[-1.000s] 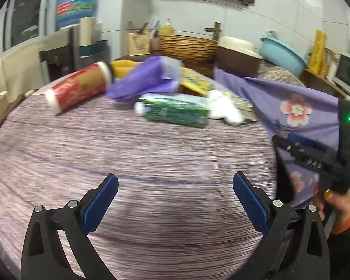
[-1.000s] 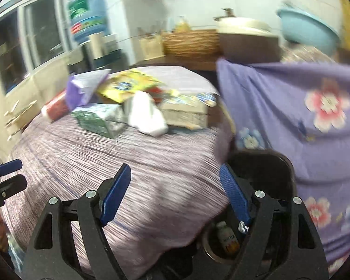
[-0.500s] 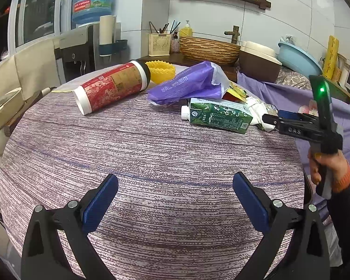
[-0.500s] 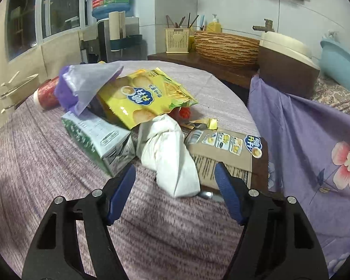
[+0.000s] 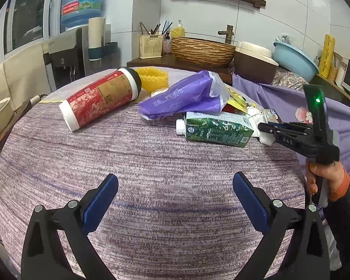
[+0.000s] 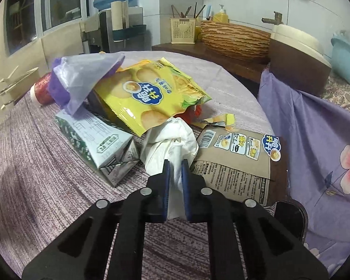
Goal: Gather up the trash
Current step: 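Grasp the white tissue with the right tool while the left tool grasps the purple bag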
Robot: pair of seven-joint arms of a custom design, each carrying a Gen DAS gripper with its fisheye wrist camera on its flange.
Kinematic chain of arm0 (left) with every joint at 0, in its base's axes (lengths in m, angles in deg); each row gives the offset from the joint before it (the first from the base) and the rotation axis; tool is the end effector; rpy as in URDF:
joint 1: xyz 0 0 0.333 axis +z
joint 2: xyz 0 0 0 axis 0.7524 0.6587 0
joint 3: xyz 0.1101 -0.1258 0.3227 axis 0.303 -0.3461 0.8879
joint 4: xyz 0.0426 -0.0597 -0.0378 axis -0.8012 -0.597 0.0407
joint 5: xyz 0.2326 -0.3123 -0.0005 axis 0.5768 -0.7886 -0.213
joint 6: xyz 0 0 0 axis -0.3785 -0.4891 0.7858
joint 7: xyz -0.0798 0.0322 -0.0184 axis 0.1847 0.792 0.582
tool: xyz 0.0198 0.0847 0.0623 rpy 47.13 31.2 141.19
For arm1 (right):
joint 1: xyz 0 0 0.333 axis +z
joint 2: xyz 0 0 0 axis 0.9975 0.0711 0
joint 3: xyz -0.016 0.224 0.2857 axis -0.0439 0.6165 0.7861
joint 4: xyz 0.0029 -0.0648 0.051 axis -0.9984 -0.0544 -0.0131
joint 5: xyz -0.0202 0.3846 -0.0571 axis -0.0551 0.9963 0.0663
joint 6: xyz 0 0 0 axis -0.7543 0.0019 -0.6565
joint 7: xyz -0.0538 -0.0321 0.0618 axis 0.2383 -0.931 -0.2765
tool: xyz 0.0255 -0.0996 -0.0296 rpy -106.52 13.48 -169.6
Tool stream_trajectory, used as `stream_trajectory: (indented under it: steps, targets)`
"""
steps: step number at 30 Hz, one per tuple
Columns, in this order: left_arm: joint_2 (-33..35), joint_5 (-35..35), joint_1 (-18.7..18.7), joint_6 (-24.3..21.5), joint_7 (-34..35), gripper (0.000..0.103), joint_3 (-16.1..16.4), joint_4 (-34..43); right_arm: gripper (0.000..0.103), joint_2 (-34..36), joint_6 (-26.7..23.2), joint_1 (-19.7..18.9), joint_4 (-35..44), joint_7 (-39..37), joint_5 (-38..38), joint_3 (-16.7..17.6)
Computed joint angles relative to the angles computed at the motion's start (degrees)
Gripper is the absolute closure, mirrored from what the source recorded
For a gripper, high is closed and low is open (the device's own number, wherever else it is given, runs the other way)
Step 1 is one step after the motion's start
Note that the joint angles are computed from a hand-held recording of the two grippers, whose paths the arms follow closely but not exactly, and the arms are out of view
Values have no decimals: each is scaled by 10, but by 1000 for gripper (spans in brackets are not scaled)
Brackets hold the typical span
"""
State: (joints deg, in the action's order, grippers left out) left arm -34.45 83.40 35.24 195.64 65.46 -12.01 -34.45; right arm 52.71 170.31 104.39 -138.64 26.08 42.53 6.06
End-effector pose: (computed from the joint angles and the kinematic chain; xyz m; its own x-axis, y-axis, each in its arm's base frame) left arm 0.4775 -0.3035 0.6795 -0.0577 -0.9971 0.0487 -0.6384 -0.0007 -0.7697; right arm 0.6449 0.2675 0.6403 0.4155 -0.9094 -0.0181 -0.6048 -0.2613 -0.7523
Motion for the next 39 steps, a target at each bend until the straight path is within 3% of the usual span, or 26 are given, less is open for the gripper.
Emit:
stream_trajectory:
  steps: [8,18,19,22,23,29,32,33,35,36,39]
  targets:
    - [55,49,-9,-15,1,6,5,83,98,-45,51,5,-58,11,-2,-1]
    - [185,88,-79,-85,45,6,44,257,96,-74,78,-8,-94,-6,33,7]
    - [200,88,-87,-98,53,6,49,278,94,-72,76,-13,-90,-25,53,12]
    - [237,94,-112,-138,72,6,66,330,40,-59,70,-12,-74,-24,58,8]
    - [248,106,-122,-152,74,6,74,347,40,-55,76,-10,-73,-17,52,5]
    - [298,117,-151,-203,99,6,102,427,40,-1,27,-8,-1,-13,36,2]
    - [310,107,-155,-205,110,9,110,444,41,34,-10,-18,50,-19,57,11]
    - [313,106,-156,-208,114,14,113,450,46,43,-22,-19,64,-22,62,13]
    - [315,91,-152,-210,122,36,113,451,59,59,-34,-10,85,-17,45,5]
    - [314,81,-150,-208,124,40,112,449,74,60,-36,-10,87,-19,44,6]
    - [292,58,-138,-183,108,52,111,410,89,61,-53,-18,94,-48,70,21]
